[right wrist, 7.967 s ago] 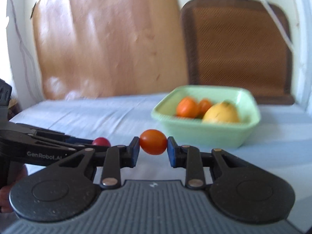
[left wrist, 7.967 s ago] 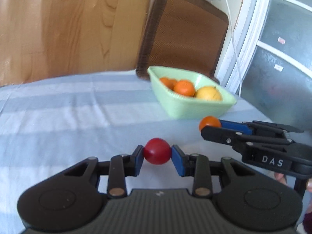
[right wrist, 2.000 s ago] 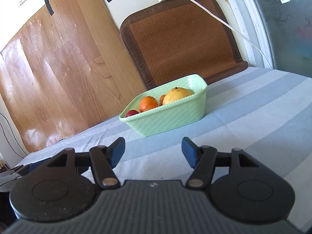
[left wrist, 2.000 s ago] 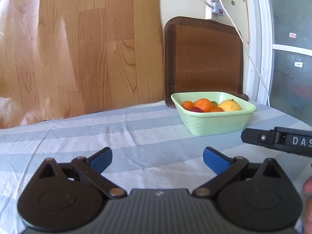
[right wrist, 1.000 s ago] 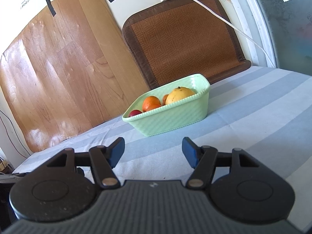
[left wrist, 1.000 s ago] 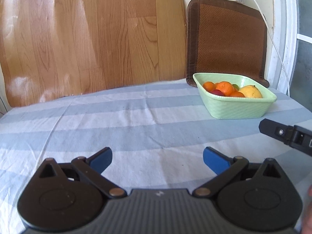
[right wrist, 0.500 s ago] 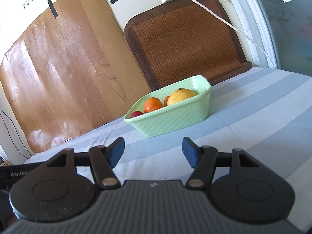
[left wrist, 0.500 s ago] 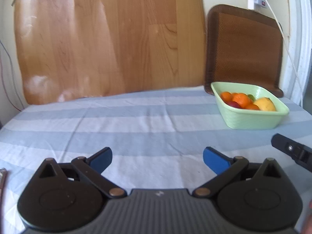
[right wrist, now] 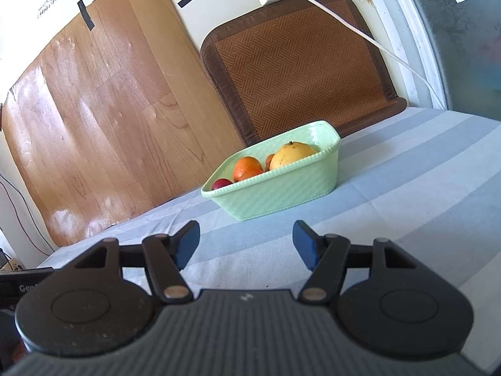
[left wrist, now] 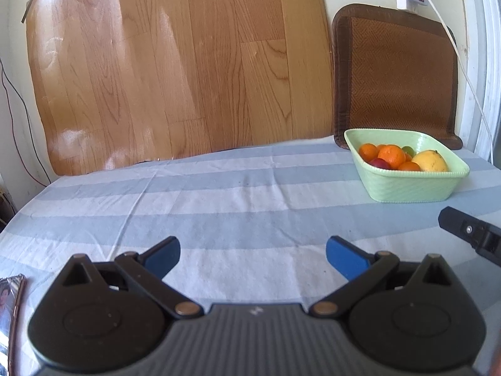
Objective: Organize fruits
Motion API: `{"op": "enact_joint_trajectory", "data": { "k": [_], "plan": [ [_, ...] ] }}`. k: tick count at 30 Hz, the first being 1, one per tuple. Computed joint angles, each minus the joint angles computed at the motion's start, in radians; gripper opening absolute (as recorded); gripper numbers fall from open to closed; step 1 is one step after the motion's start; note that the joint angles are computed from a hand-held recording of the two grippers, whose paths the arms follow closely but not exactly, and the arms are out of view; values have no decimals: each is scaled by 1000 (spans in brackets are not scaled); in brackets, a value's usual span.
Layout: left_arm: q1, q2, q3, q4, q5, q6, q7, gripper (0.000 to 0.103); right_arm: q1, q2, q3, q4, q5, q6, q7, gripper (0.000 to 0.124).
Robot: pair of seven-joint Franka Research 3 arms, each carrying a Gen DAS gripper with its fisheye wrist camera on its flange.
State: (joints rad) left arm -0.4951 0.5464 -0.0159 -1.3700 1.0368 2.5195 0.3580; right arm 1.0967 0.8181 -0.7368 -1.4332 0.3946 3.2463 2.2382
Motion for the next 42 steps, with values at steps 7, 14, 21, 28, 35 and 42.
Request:
{"op": "enact_joint_trajectory", "data": {
  "k": [7, 14, 21, 28, 35, 42],
  "plan": [
    [-17, 13, 8, 15, 22, -42, 11, 103, -4, -1, 8, 0, 8, 8, -5, 68],
    [-33, 28, 13, 33, 63, -90, 19, 103, -5, -3, 14, -1, 27, 15, -20, 69],
    [-33, 32, 11, 32, 71, -96, 33, 103, 1, 1, 8, -3, 50, 21, -31, 72],
    [-35, 40, 12, 40, 71, -107, 51, 103, 1, 2, 9, -1, 58, 21, -39, 72],
    [-40, 46, 12, 48, 72, -124, 61, 103, 2, 1, 8, -2, 61, 21, -41, 72],
    [-31, 39, 5, 36, 57, -94, 74, 103, 2, 2, 7, -2, 62, 20, -41, 72]
  ]
}}
